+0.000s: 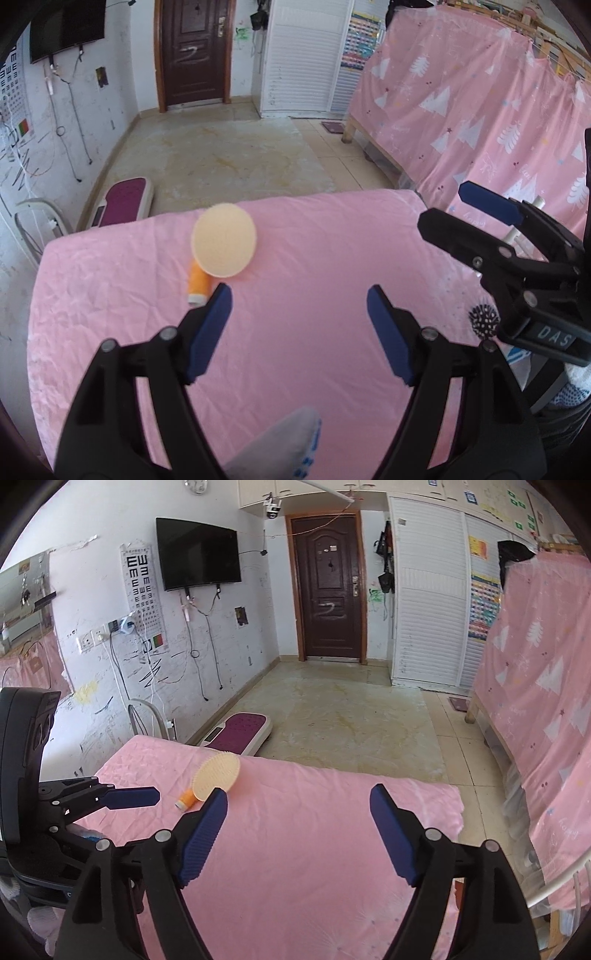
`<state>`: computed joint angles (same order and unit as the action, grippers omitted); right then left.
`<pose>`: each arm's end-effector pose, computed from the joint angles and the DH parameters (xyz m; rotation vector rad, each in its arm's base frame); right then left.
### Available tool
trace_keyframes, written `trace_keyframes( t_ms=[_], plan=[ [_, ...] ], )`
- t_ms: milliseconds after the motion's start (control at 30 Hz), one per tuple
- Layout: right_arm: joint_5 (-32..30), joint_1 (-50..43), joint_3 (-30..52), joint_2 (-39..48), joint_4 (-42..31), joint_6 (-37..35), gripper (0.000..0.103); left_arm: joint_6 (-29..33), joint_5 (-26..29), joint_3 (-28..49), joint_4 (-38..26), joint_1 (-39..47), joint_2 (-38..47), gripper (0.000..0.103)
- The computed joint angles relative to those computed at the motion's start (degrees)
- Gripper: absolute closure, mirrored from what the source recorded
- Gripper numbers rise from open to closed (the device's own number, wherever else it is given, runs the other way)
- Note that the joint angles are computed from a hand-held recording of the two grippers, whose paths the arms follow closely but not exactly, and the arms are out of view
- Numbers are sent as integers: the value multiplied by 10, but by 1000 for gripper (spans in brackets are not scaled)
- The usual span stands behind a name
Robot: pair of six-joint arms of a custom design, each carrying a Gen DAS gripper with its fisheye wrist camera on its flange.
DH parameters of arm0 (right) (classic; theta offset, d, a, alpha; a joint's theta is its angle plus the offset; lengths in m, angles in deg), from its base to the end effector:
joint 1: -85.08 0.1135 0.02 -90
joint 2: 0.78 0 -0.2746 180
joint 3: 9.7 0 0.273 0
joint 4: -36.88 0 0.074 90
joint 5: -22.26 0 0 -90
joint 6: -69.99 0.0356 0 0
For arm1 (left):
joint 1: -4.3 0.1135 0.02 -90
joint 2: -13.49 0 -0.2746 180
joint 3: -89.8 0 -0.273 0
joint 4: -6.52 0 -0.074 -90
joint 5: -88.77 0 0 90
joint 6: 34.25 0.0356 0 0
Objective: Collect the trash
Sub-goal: 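Move both open tools back over the bed toward the orange bottle and hairbrush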
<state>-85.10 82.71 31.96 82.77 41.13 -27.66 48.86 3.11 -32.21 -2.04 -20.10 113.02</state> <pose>0.2781 -0.0009 0.1381 -0.2659 2.1872 0.2398 0.3086 -0.1429 0.1193 0.4096 2.4364 -0.3320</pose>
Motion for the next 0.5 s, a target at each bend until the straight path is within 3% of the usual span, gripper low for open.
trace_keyframes(
  t_ms=[500],
  plan=[
    [36, 99, 157, 155, -44, 14, 26, 10, 12, 61, -18, 75, 89, 31]
  ],
)
